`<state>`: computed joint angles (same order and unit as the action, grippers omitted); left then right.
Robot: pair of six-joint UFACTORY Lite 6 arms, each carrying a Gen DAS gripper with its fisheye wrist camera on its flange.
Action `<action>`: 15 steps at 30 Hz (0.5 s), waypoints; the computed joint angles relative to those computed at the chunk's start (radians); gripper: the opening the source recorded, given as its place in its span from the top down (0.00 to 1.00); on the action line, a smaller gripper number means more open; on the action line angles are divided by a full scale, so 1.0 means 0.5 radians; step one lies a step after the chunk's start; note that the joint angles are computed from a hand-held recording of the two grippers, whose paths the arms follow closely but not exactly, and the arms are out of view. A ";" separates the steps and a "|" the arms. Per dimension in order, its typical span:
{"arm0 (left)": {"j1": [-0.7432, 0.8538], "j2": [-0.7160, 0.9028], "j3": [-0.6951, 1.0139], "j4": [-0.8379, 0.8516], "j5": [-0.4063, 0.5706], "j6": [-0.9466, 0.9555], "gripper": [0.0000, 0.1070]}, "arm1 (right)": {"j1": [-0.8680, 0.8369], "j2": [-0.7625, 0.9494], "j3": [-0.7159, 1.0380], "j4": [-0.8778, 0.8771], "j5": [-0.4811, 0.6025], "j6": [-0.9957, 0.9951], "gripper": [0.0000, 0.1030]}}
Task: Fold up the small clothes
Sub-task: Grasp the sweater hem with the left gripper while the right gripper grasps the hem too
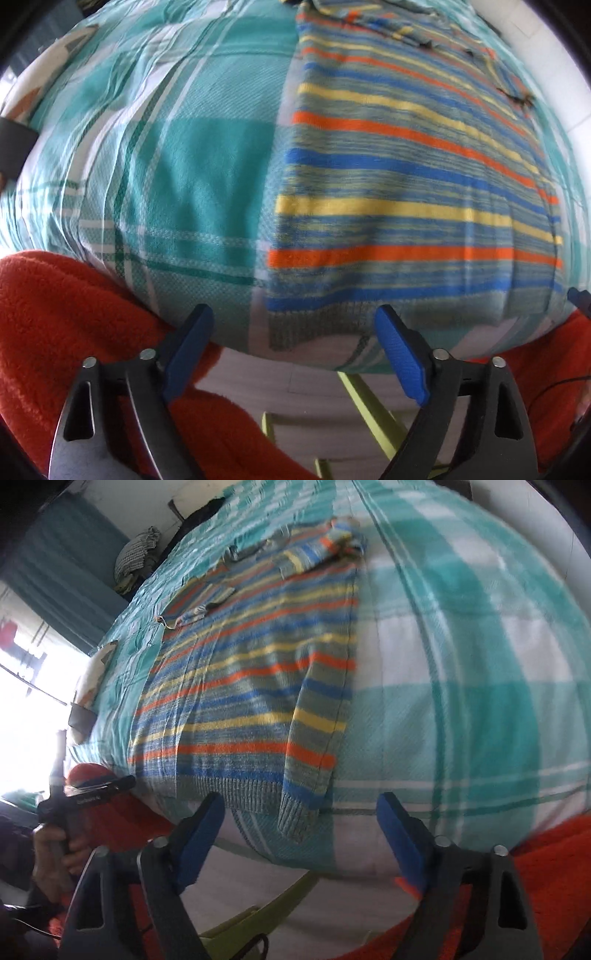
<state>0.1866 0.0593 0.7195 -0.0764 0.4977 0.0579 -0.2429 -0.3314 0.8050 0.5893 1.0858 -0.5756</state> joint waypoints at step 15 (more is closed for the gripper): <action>0.118 -0.315 -0.075 -0.300 0.199 0.206 0.97 | -0.189 0.080 0.170 -0.123 0.129 0.029 0.94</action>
<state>0.2458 -0.0980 0.6821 -0.2266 0.5972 0.1608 -0.3372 -0.2914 0.8899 0.5277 1.1500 -0.5610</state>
